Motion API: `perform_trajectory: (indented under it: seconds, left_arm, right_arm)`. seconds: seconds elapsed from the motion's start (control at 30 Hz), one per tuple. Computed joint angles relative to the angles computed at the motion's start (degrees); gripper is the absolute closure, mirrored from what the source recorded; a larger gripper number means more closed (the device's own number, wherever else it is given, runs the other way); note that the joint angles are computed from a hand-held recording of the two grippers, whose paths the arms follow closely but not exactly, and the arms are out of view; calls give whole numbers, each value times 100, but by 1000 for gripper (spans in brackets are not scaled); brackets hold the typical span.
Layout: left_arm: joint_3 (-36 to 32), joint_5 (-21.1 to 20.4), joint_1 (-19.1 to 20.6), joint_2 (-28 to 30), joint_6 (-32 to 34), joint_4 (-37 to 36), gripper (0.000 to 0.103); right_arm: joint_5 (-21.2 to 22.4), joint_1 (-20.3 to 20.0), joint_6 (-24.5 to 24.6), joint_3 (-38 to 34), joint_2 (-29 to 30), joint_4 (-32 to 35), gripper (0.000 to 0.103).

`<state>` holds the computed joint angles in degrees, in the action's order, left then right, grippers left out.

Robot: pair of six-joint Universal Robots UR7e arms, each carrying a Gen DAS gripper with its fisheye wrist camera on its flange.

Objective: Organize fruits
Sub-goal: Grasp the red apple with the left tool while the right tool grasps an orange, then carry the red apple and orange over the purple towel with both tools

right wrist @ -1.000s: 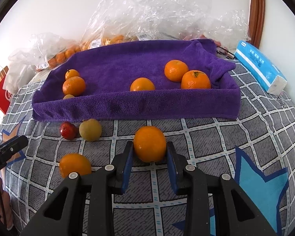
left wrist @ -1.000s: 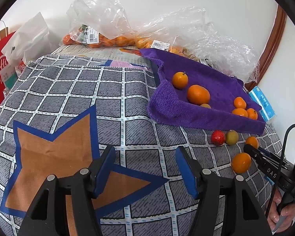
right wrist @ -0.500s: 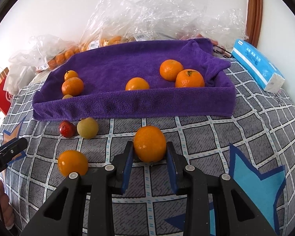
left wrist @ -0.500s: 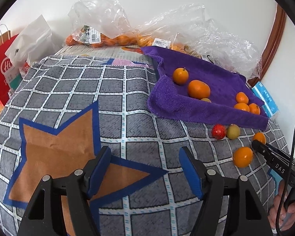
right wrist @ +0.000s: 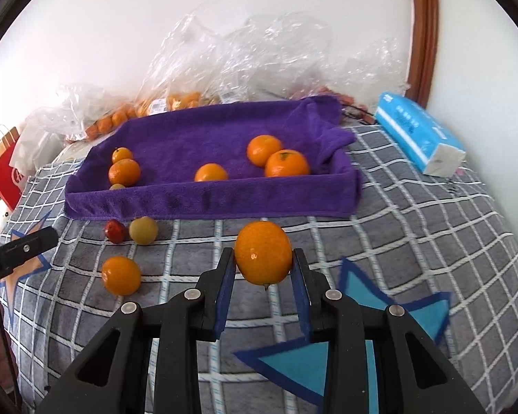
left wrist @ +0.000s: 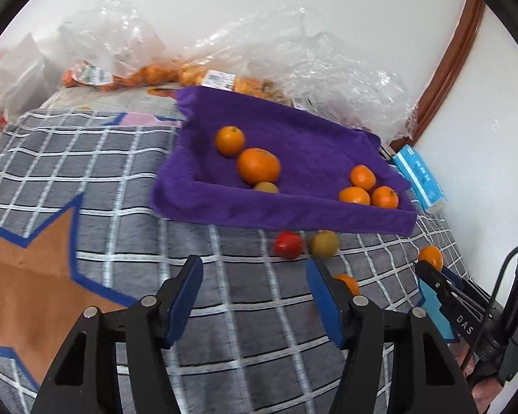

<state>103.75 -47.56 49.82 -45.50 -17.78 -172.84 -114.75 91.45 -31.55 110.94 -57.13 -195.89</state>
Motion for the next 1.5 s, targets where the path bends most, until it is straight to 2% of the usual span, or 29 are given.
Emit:
perform_trajectory:
  seconds: [0.23, 0.4, 0.57, 0.63, 0.73, 0.87, 1.23, 1.5]
  left_arm:
    - [-561, -155, 66, 388, 80, 483, 59]
    - [-912, 13, 94, 634, 258, 956, 61]
    - [-1038, 27, 112, 727, 491, 990, 71]
    - [-1081, 25, 119, 762, 573, 1004, 79]
    - [-1088, 33, 110, 757, 624, 1072, 79]
    - [-929, -40, 97, 596, 385, 1043, 79]
    - [-183, 351, -234, -93, 46, 562, 79]
    - [15, 581, -429, -436, -174, 693, 79]
  right_arm:
    - [170, -194, 51, 225, -294, -59, 71]
    - [253, -336, 179, 298, -386, -115, 71]
    - [321, -395, 270, 238, -369, -34, 71]
    - [322, -391, 281, 204, -341, -4, 71]
    - [277, -351, 269, 157, -292, 12, 71]
    - [274, -269, 281, 139, -287, 18, 71]
    - [196, 108, 331, 98, -393, 69, 71]
    - [90, 343, 453, -25, -447, 206, 71]
